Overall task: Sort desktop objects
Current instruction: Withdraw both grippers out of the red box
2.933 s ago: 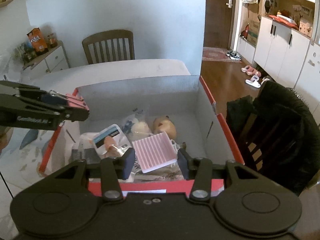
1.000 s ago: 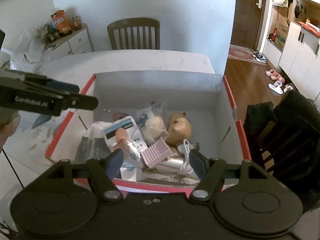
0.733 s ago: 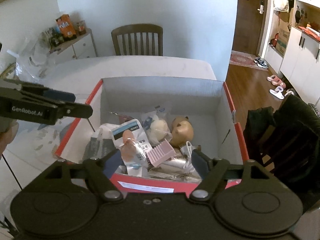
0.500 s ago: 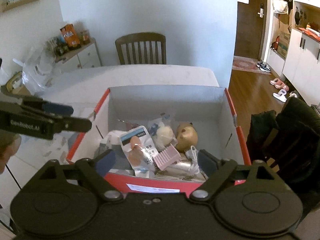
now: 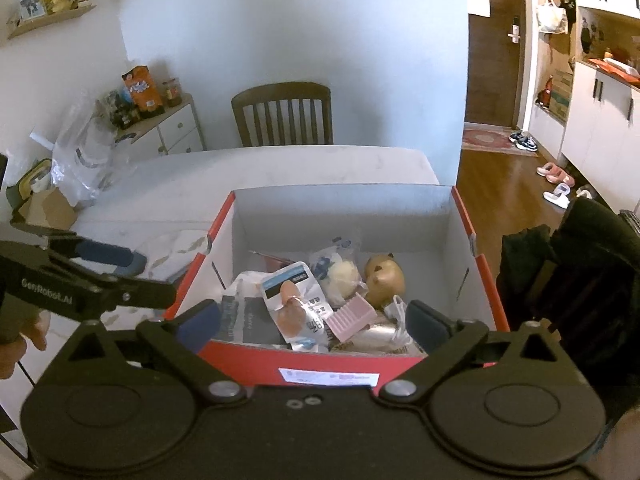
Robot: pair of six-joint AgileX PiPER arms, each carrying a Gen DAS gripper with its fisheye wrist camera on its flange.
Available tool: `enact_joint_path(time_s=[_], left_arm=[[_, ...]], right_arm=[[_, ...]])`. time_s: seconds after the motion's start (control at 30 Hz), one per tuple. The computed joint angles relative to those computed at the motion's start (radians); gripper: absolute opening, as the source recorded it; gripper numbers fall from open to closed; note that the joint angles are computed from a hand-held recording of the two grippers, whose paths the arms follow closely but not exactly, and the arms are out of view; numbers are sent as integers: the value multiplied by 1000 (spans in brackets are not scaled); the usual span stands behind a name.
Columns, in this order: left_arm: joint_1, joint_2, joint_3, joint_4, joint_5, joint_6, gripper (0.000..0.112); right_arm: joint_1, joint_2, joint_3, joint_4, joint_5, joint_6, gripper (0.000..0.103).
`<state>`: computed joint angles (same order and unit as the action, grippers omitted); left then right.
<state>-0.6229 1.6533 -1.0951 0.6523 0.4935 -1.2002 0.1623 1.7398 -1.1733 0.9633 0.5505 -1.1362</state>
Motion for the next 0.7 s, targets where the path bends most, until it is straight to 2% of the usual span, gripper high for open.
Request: enact_joint_path(time_s=[0.23, 0.7], left_arm=[[-42, -44, 46, 74, 31, -68, 103], [-60, -119, 145, 124, 1, -83, 103]], right_arm=[[11, -49, 70, 14, -41, 27, 100], [75, -130, 191, -8, -151, 121, 100]])
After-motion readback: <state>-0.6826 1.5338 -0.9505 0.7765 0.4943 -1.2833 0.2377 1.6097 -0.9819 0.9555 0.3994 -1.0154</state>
